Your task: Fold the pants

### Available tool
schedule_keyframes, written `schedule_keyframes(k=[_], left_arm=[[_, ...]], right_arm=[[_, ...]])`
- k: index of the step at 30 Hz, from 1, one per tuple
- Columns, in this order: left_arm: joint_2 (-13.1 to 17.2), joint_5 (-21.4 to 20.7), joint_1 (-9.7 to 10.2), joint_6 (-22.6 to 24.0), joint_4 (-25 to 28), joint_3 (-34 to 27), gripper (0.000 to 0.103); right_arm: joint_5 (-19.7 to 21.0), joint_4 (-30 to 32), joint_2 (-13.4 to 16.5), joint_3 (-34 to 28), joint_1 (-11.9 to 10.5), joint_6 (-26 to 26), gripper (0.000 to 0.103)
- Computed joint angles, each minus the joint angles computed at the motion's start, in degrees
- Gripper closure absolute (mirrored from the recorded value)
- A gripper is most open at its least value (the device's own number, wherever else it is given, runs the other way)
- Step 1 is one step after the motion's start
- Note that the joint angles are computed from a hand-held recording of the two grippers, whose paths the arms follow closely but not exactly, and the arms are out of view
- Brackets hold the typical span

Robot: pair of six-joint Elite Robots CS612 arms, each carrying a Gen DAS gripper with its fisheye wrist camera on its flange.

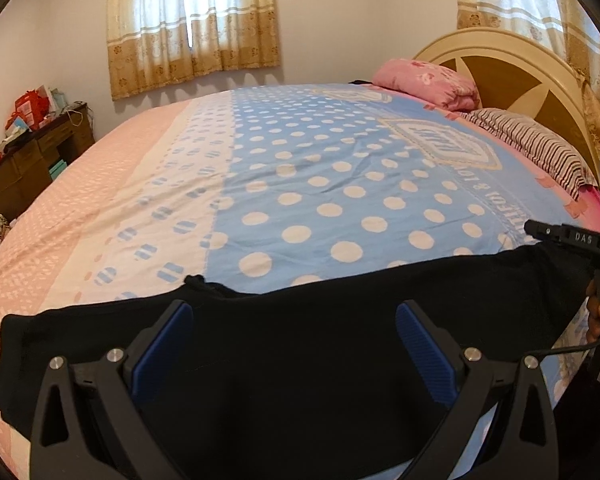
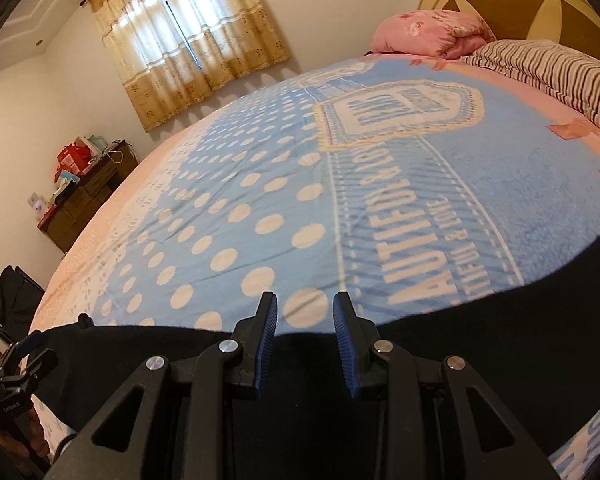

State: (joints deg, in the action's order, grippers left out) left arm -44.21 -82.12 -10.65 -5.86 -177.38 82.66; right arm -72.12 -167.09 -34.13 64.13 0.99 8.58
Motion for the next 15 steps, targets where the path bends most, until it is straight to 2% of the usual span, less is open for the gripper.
schedule_keyframes(k=[5, 15], left_arm=[[1.1, -3.1, 0.0, -0.1, 1.1, -2.3, 0.0], [2.8, -5.2, -0.37, 3.4, 3.6, -6.5, 0.0]], right_arm=[[-2.2, -0.6, -0.7, 1.4, -0.6, 1.1, 0.072], [-7.4, -0.2, -1.4, 2.8, -1.2, 3.4, 0.072]])
